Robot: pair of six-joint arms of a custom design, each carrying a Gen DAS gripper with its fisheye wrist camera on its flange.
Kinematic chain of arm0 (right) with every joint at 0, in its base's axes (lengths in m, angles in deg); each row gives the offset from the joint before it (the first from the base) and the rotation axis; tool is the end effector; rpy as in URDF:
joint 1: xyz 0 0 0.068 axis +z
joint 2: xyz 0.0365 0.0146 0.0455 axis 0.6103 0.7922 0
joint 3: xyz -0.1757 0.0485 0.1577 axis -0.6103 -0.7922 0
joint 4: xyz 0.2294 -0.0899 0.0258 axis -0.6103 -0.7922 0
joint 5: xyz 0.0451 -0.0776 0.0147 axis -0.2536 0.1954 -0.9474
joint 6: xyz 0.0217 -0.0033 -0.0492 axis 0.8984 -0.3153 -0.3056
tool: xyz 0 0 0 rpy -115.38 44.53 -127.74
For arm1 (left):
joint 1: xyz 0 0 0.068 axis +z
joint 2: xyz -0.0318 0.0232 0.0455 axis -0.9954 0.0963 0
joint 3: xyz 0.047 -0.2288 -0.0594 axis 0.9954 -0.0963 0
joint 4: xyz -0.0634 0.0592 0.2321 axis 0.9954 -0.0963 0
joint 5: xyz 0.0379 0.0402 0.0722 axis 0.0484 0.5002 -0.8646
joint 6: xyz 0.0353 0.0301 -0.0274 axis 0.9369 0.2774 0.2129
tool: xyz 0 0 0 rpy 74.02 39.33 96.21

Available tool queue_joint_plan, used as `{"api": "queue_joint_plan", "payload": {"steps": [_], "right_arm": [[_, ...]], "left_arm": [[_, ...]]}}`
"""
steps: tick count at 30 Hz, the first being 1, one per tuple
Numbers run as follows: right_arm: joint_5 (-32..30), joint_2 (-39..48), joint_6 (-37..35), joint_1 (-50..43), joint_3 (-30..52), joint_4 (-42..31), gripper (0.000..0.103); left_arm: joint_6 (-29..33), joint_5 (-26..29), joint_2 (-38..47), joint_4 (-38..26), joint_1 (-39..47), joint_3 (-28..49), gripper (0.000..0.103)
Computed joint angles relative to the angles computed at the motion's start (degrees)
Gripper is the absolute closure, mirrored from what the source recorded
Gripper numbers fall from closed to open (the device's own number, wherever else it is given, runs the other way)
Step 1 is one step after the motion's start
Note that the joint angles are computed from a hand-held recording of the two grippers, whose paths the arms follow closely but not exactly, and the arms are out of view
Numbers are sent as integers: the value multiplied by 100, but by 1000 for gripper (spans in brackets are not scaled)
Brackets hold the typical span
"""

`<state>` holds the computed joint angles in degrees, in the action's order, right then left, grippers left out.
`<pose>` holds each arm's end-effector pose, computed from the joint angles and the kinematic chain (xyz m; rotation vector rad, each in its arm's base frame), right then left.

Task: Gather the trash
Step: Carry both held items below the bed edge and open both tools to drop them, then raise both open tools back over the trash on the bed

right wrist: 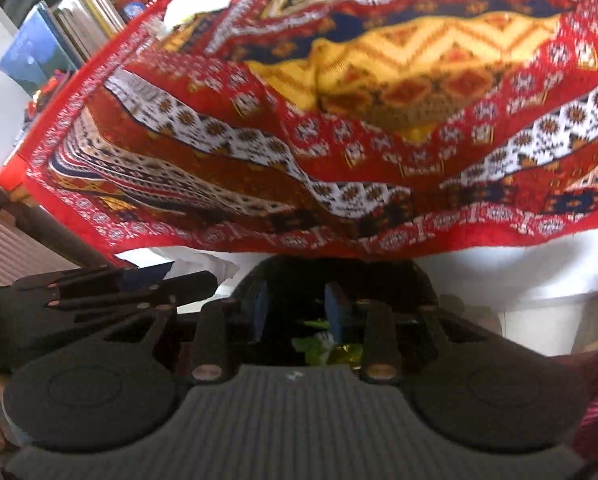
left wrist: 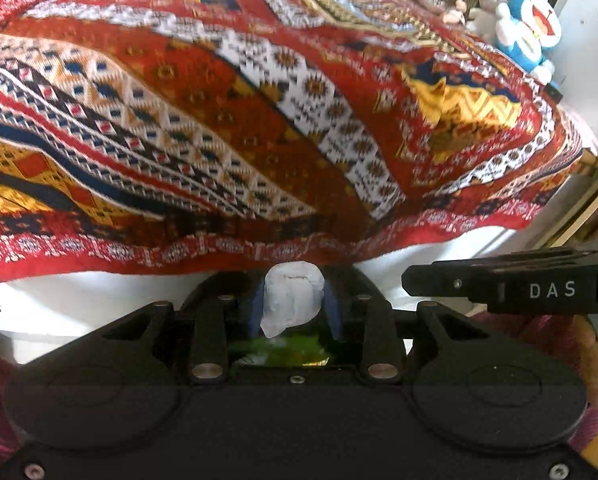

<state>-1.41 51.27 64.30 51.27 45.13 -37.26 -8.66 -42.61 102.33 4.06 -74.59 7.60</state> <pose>0.3140 0.0880 0.2491 -0.0563 2.6930 0.6013 0.2873 0.0364 0.1794 0.2040 2.5365 -0.3577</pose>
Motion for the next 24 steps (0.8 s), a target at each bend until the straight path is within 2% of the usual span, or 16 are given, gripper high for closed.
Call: {"api": "queue_joint_plan", "payload": {"steps": [2, 4, 6, 8, 10, 15, 19, 24], "right_arm": [[-34, 28, 4, -28, -22, 15, 63], [-50, 43, -8, -55, -37, 20, 46], [-78, 71, 2, -80, -32, 36, 42], [-112, 106, 18, -99, -32, 65, 33], [-127, 126, 57, -109, -67, 144, 18], [-266, 44, 306, -220, -254, 439, 3], [-405, -41, 457, -341, -317, 576, 0], [-274, -187, 451, -353, -236, 599, 0]], "left_arm": [[33, -26, 69, 13, -25, -8, 73], [29, -70, 154, 10, -65, 15, 73], [14, -109, 211, 1, -100, 37, 72], [1, -129, 274, 6, -132, 55, 72], [-7, -147, 302, 5, -158, 54, 72], [-17, -132, 318, -20, -163, 61, 72], [10, -101, 248, -59, -151, 58, 70], [89, -15, -81, -110, -121, 26, 63]]}}
